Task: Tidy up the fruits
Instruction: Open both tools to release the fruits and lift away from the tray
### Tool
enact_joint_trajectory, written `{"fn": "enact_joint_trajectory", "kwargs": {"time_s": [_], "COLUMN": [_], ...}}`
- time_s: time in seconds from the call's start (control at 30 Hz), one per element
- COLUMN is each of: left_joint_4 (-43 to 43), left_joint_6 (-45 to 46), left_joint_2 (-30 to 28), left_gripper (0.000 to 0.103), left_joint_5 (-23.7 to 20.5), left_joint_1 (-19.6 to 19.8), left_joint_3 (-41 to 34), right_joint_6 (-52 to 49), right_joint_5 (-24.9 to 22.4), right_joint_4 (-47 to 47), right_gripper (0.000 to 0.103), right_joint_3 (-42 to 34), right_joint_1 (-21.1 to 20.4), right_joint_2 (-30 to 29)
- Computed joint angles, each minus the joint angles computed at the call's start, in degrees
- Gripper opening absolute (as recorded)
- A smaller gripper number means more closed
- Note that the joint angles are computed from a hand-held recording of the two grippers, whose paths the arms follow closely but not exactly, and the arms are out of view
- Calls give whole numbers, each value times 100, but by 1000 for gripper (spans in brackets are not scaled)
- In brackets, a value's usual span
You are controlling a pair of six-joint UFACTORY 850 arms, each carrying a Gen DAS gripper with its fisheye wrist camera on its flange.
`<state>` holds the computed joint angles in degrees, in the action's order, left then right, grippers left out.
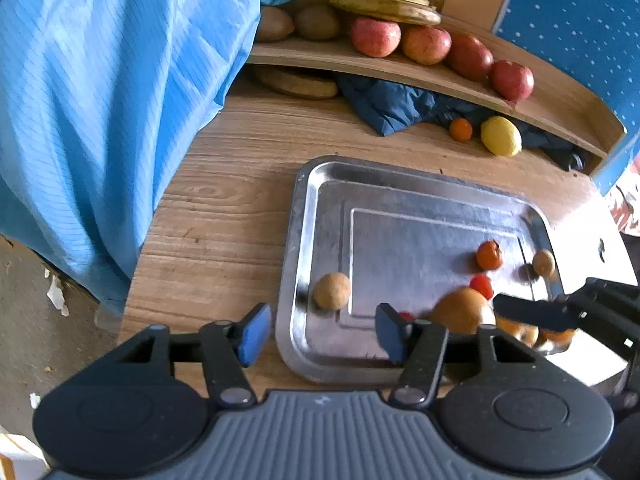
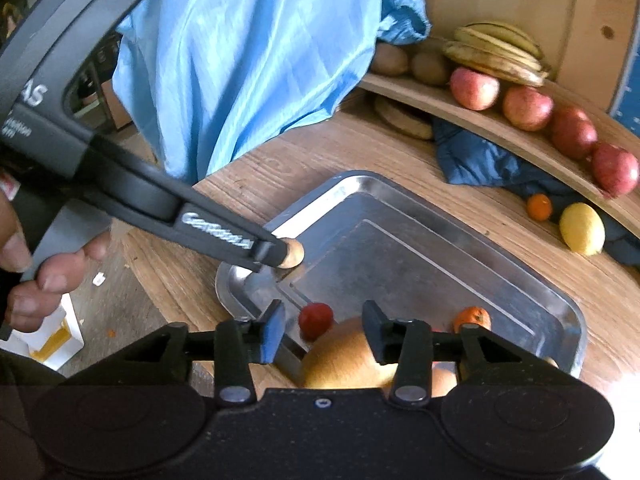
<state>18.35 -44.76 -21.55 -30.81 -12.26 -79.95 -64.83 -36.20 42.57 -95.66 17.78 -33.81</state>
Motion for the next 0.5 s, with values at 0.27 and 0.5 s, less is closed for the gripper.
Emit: {"fn": "enact_joint_trajectory", "kwargs": {"time_s": [0.27,0.5], "left_joint_4": [-35,-141], "left_joint_6": [450,991], "left_joint_2": [189,136], "left_gripper": [96,102], "left_joint_5": [-204,-585], "left_joint_1": [-139,-253], "left_joint_3": [137,-4], "right_joint_6": [38,522], "right_joint_5": [267,517], "right_joint_4": [313,199], "right_gripper": [65,85], "right_joint_3": [512,912], "right_joint_1": [-149,-295], "right_joint_2": [400,721]}}
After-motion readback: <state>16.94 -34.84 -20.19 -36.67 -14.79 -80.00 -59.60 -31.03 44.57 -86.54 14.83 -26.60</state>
